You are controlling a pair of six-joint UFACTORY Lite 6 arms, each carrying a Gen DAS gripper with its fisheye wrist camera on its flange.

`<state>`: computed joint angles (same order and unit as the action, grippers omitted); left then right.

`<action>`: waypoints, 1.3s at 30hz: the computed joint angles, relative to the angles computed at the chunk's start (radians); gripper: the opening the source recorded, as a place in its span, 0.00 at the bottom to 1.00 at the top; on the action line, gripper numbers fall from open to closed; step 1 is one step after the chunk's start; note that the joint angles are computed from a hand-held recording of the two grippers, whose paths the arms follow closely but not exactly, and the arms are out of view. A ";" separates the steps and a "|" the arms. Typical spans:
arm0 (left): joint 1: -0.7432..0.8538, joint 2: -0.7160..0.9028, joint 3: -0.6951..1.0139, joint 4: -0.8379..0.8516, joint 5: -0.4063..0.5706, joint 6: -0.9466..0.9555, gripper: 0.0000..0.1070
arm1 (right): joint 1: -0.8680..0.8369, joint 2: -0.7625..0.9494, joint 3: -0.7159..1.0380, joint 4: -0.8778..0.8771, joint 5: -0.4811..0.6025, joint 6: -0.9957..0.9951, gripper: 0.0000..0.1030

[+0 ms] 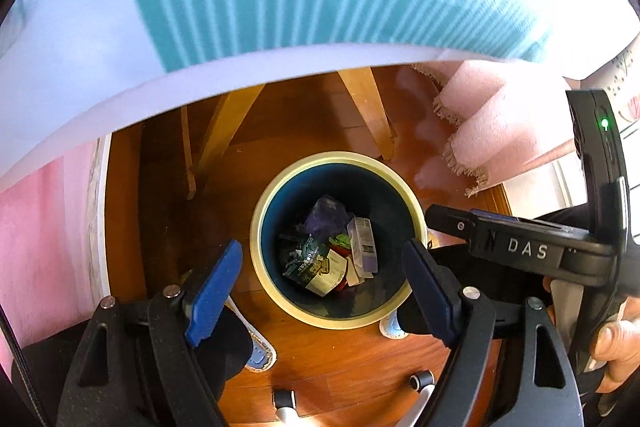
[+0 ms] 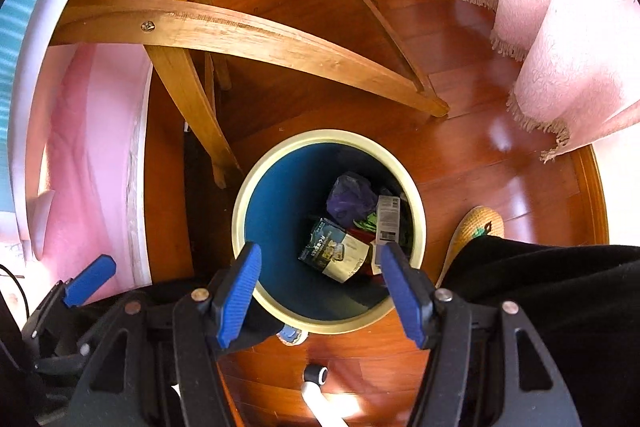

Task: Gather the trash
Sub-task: 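Move both tools back over the table toward the tissue and snack bag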

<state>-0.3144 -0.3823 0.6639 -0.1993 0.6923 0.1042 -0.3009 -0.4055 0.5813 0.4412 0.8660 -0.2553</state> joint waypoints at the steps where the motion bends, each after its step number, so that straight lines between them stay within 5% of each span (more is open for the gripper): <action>1: 0.004 -0.004 0.003 0.000 0.005 -0.001 0.75 | 0.003 -0.008 -0.002 -0.006 0.001 0.001 0.61; 8: 0.021 -0.055 0.015 0.014 0.080 0.006 0.75 | 0.037 -0.111 0.007 -0.059 0.066 0.010 0.61; 18: 0.083 -0.261 0.077 -0.029 0.361 0.117 0.75 | -0.098 -0.171 0.209 -0.087 0.393 -0.146 0.61; 30: 0.037 -0.318 0.391 -0.071 0.547 0.136 0.75 | -0.292 -0.200 0.510 0.018 0.751 -0.285 0.61; 39: -0.013 -0.090 0.827 0.017 0.598 0.010 0.75 | -0.437 -0.112 0.786 0.149 0.932 -0.334 0.61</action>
